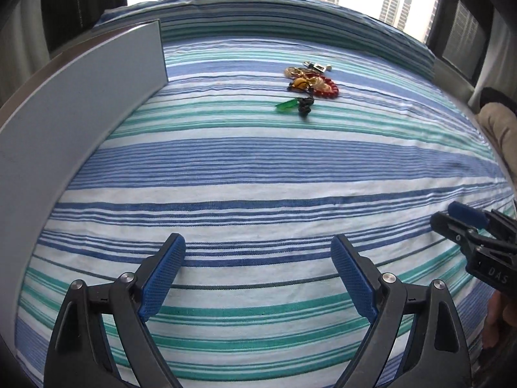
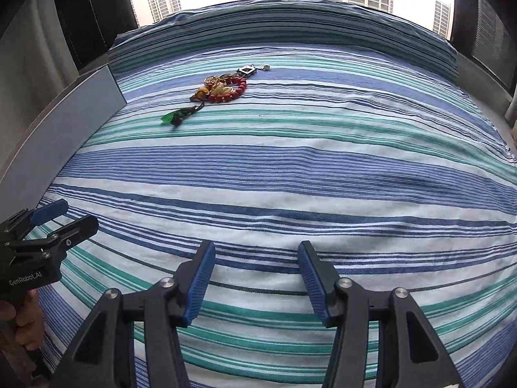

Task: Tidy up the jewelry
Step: 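Move both tools back over the remaining jewelry on the bedspread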

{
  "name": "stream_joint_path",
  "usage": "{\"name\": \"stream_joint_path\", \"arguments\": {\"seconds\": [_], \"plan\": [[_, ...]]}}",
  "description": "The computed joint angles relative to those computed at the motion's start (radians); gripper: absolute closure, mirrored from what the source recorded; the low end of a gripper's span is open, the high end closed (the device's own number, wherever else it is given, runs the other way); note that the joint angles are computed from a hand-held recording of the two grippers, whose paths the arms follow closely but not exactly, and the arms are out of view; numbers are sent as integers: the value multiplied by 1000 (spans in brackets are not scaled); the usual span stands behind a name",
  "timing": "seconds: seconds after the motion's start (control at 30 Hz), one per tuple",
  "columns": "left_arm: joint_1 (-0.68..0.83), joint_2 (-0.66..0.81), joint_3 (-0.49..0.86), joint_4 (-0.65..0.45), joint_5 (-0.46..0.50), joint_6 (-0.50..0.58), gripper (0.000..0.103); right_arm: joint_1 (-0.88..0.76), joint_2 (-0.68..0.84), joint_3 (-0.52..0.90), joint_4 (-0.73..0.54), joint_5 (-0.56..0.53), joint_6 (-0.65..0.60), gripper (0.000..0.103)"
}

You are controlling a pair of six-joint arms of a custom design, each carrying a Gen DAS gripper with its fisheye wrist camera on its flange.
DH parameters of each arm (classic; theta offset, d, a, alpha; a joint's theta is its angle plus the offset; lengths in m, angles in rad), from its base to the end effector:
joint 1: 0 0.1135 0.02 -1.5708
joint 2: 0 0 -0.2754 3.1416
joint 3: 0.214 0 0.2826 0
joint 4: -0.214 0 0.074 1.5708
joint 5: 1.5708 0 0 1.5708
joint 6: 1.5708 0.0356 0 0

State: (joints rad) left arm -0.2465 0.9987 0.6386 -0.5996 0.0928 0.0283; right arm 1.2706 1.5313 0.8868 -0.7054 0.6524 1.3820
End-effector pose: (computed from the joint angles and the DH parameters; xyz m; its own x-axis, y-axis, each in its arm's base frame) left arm 0.2060 -0.0552 0.2143 -0.7856 0.2267 -0.5757 0.3169 0.9466 -0.0596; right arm 0.1059 0.2691 0.1709 -0.7611 0.1807 -0.6229 0.1483 0.9835 0.1040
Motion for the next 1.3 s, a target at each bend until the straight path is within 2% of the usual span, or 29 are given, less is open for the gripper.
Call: {"name": "stream_joint_path", "arguments": {"seconds": [0.2,0.4,0.97,1.07,1.17,1.3], "plan": [[-48,-9,-40,57,-73,1,9,30,49,32,-33,65,30,49],[-50,2,-38,51,-71,9,1,27,91,67,-56,77,11,44],[-44,-1,-40,48,-53,15,1,26,103,83,-66,67,-6,38],[-29,7,-17,9,-34,39,1,30,100,81,-70,63,7,38],[12,23,41,-68,17,71,1,29,69,83,-91,-4,25,38],[59,69,163,-153,76,114,1,-12,-67,37,-44,-201,-1,38]]}}
